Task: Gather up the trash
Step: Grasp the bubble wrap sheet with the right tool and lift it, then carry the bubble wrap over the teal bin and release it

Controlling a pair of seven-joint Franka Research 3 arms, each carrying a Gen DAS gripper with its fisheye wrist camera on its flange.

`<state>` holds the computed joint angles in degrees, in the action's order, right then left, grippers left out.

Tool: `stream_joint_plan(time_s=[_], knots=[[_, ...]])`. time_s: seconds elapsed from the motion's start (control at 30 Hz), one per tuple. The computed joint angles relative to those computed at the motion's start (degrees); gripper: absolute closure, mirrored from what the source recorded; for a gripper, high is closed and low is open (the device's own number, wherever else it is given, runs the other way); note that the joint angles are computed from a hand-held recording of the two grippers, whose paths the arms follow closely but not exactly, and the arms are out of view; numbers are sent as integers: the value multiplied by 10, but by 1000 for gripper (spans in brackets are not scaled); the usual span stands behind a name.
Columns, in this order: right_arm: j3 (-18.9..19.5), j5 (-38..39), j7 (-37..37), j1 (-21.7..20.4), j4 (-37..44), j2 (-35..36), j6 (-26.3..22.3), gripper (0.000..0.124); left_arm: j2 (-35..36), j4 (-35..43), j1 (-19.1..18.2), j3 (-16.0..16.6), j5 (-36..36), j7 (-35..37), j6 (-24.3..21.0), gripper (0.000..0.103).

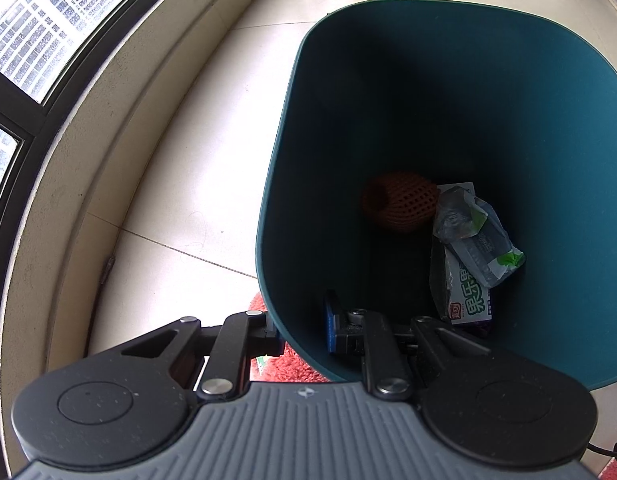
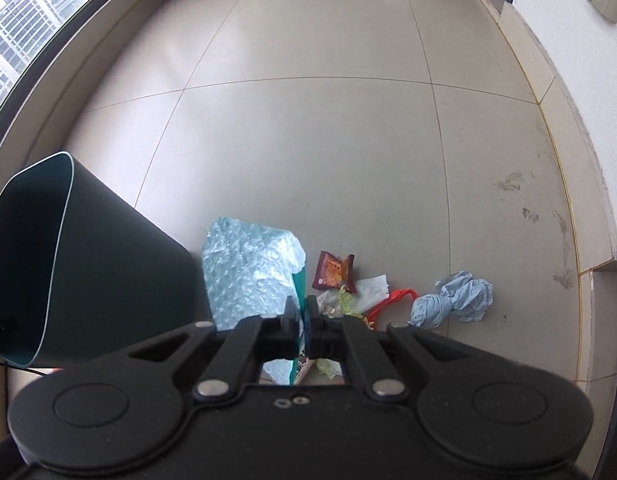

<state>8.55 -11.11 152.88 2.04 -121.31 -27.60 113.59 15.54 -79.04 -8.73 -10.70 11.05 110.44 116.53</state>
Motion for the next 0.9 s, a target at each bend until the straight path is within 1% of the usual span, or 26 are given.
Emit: stream_joint_plan(time_s=[0.1,0.17,0.3,0.43,0.53,0.63,0.7,0.73,0.9], knots=[[5,-9,-11,5,43,24,19,123,1,1,0,0,-1,0,-1,86],[5,-9,-16,11,65,39,53,123,2,4,1,0,-2,1,-3,86],[5,-14,-32,25,117,89,99,123,1,4,1,-1,-3,3,-2,86],[3,-27,-58,47,184,161,112,123,0,3,3,-1,-9,7,0,86],[-5,-45,-76,70,244,225,93,123,-1,4,6,-1,-16,11,-1,86],[-21,-53,-92,94,302,284,73,123,1,10,9,-2,-27,17,-7,86],[-33,-48,-101,108,330,314,65,123,3,15,11,-2,-33,19,-11,86],[-41,-47,-112,115,368,343,49,123,3,16,11,-2,-34,20,-11,86],[-71,-37,-137,145,441,417,8,123,5,20,13,-3,-41,25,-13,86]])
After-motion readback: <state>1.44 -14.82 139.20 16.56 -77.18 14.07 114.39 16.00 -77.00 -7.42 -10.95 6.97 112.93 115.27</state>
